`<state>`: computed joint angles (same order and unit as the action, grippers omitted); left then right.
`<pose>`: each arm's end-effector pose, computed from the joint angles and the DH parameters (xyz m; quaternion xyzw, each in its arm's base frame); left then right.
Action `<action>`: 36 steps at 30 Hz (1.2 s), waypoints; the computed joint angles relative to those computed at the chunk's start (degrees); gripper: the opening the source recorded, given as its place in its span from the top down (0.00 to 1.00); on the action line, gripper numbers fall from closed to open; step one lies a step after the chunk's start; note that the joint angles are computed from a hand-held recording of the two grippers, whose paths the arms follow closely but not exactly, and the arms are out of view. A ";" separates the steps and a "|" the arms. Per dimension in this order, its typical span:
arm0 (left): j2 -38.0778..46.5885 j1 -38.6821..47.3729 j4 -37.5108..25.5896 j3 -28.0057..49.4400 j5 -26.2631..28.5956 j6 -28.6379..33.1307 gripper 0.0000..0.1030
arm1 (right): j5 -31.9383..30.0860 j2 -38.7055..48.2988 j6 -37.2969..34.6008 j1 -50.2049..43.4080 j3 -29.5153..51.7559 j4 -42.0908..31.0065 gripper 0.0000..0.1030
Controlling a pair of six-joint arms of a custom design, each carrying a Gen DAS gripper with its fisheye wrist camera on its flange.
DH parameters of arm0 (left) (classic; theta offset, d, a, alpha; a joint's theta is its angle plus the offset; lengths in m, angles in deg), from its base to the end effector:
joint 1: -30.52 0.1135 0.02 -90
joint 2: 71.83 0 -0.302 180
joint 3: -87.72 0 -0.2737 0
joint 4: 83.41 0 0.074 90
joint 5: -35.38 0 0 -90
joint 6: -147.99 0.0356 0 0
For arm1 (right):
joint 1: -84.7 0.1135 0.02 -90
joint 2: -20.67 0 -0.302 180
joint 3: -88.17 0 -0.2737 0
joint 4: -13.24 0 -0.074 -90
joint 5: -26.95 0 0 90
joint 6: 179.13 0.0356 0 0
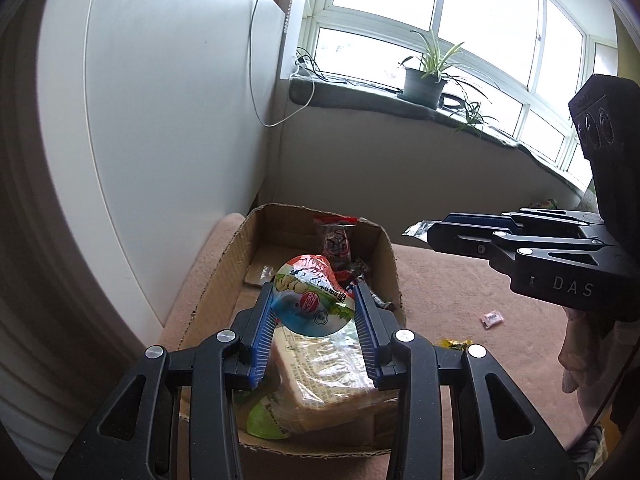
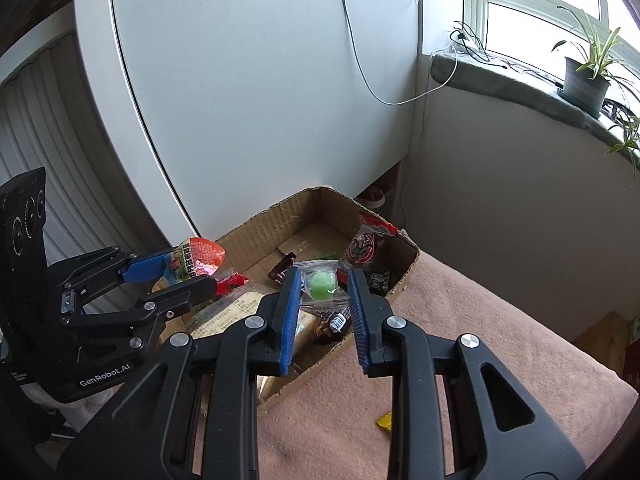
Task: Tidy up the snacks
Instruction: 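Carry both candies into the box and open both grippers, then move both grippers to the yellow packet and pink wrapped candy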
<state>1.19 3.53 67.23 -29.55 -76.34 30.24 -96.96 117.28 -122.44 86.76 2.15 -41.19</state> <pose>0.2586 -0.1169 0.2851 -0.0860 0.8883 -0.0406 0.4494 0.3835 0.0337 0.3140 -0.3574 0.8488 0.1963 0.3365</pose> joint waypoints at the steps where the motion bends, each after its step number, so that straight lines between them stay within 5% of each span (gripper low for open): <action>1: 0.35 0.35 0.09 0.00 0.19 0.01 0.65 | 0.28 0.57 0.49 0.55 0.40 -0.03 0.76; 20: 5.81 7.17 2.59 0.67 5.06 0.71 0.62 | 2.92 10.80 5.31 4.09 8.08 0.22 0.75; 22: 5.72 7.36 2.48 0.63 5.01 0.66 0.61 | 3.26 10.33 5.47 4.18 7.53 0.73 0.69; 24: 5.41 7.21 2.01 0.54 4.90 0.58 0.60 | 3.45 9.64 5.89 3.96 6.64 1.92 0.49; 25: 5.27 7.08 1.79 0.56 4.69 0.63 0.58 | 3.28 9.31 6.10 3.75 6.28 2.31 0.47; 27: 4.86 6.72 1.72 0.49 4.20 0.64 0.52 | 2.90 9.04 6.37 3.23 6.27 2.04 0.46; 36: 3.00 3.92 -0.04 1.43 1.95 -0.54 0.52 | 0.30 6.03 5.02 -1.45 5.54 0.47 0.46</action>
